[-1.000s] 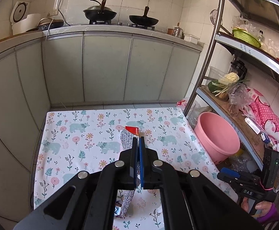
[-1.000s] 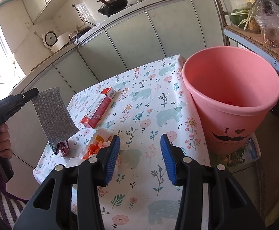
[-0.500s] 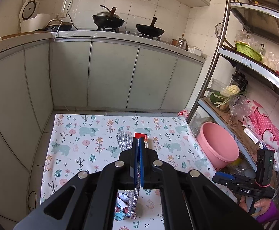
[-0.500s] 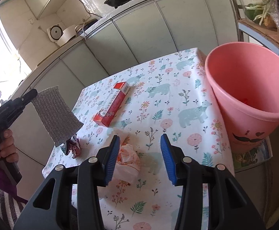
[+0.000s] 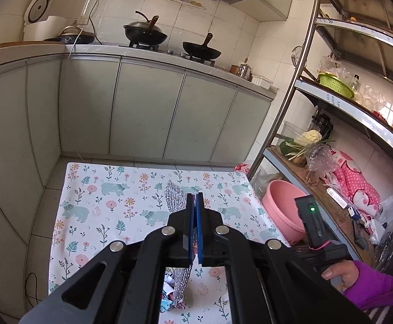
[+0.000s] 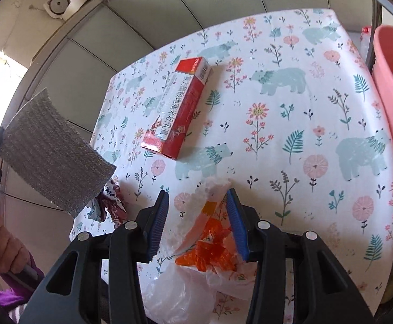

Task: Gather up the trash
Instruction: 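Grasp the white crumpled paper with the right gripper while the left holds the pad, then carry the paper and mesh pad over the pink bucket and open both grippers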

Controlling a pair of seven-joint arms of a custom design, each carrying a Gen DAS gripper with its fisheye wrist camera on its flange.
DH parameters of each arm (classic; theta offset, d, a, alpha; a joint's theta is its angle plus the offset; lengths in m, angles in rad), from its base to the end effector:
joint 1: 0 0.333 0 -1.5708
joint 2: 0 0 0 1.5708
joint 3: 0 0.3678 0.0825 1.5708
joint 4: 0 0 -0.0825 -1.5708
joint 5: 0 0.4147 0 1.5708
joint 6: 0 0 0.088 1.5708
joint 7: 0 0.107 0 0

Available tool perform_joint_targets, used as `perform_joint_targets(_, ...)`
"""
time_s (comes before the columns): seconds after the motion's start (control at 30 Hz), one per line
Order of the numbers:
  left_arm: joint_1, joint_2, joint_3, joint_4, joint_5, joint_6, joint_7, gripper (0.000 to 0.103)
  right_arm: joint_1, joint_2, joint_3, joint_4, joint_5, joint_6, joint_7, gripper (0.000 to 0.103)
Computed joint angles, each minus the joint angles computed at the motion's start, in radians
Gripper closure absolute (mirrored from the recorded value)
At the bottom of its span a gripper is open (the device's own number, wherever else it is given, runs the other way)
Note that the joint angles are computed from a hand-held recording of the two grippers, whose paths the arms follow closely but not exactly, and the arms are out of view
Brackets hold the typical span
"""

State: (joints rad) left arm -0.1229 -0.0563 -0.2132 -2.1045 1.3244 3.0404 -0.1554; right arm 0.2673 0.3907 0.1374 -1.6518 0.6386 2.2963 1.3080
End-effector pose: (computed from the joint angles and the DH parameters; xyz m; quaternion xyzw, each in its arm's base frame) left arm 0.5215 -0.2636 0.5496 -0.6429 0.5711 -0.4458 0.2487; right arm 0.6777 0.2894 0.4520 -0.7595 0.5733 0.1365 0.2753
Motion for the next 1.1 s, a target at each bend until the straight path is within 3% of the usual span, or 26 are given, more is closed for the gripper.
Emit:
perform_joint_targets(0.17,0.005,0.008,0.005,0.015,0.053,0.030,-0.041,0.102,0.015,0.022,-0.005,0.024,-0.034,-0.022,0.053,0.058)
perform_joint_targets(0.27,0.005,0.011,0.008,0.025,0.081,0.039,-0.063,0.102,0.009,0.017,0.001,0.016,-0.020,-0.016,0.044,0.076)
perform_joint_targets(0.53,-0.001,0.026,0.016,0.050,0.078,0.044,-0.055,0.102,-0.037,-0.032,0.030,-0.050,0.148,0.084,-0.086,0.079)
perform_joint_targets(0.8,-0.022,0.068,0.023,0.117,0.061,0.046,-0.017,0.102,-0.057,-0.136,0.033,-0.147,0.362,0.257,-0.290,0.079)
perform_joint_targets(1.1,-0.094,0.177,0.036,0.259,-0.092,0.043,0.214,0.102,-0.046,-0.230,0.005,-0.223,0.517,0.534,-0.472,0.079)
